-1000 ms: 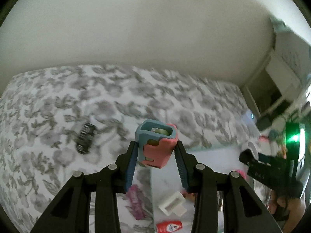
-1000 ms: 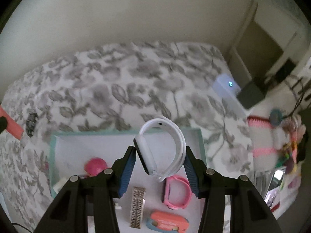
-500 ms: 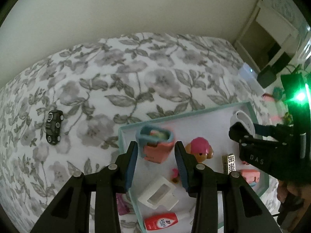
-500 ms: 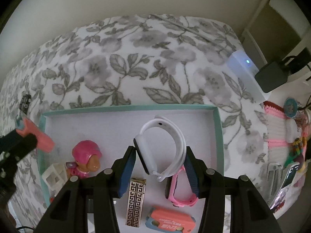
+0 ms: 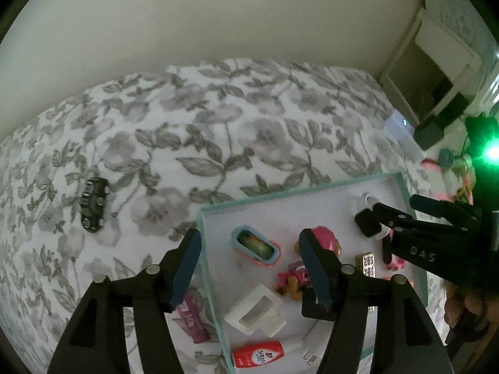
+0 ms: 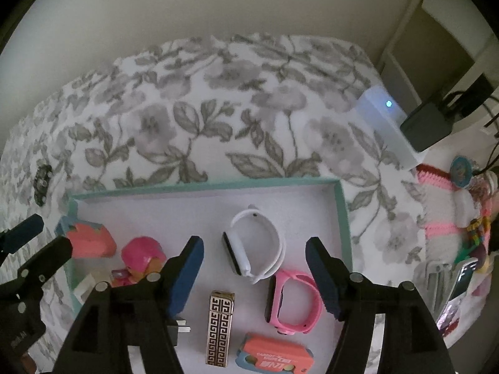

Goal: Organize rigid objects
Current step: 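Carry the clip and white watch band into the tray and open both grippers, then move both grippers back from the tray toward the remaining objects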

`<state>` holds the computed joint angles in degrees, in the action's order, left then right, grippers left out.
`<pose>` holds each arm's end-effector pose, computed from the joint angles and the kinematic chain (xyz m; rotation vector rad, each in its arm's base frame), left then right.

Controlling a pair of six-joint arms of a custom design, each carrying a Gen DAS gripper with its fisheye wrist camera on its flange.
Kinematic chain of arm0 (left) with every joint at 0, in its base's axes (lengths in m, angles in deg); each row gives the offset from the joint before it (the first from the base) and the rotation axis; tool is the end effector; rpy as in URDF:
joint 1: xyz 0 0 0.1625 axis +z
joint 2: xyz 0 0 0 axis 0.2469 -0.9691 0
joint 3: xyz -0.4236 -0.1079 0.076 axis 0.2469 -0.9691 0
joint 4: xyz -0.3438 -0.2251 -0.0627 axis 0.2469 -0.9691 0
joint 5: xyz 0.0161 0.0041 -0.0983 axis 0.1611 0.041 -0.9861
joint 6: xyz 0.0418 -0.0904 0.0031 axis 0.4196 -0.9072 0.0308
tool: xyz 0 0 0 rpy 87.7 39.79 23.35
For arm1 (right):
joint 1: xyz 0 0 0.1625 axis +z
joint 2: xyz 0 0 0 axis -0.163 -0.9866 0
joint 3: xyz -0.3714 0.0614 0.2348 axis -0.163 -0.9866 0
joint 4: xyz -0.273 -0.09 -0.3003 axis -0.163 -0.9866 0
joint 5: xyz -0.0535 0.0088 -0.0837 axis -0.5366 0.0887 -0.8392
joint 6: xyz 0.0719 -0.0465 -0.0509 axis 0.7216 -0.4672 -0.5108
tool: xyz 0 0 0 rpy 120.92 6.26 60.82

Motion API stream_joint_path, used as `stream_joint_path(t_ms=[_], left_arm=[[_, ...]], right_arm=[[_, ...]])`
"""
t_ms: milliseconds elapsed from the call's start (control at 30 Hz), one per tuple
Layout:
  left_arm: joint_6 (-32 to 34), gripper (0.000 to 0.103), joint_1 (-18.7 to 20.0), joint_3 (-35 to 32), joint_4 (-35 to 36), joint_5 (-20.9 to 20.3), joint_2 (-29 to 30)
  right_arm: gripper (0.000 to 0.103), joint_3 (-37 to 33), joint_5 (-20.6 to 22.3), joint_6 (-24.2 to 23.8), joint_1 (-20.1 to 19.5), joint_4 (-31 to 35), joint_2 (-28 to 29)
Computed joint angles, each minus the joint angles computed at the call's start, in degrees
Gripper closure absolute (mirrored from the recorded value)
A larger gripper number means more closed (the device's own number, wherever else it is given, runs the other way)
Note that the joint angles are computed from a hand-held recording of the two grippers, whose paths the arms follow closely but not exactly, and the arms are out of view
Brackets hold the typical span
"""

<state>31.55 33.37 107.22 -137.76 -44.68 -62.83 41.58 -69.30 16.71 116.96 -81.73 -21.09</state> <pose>-0.1668 -0.4651 0.1771 0.5871 2.4835 -0.2783 0.2075 -0.4634 0.0890 -0.1276 -2.3164 0.4391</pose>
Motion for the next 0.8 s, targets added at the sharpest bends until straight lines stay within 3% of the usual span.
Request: stream_joint_path(t_ms=[467,800], left_arm=[[-4.2,0.035,0.2,0.2,-3.9,6.2,-8.0],[-8.1,0.032,5.0,-0.3,-2.6,10.8,-11.4]], right_arm=[[0.032,-1.1,-3.9,-6.0,7.8,-11.4,-1.1],[0.032,-6.5,-2.4,-9.6,10.8,-9.8,6.0]])
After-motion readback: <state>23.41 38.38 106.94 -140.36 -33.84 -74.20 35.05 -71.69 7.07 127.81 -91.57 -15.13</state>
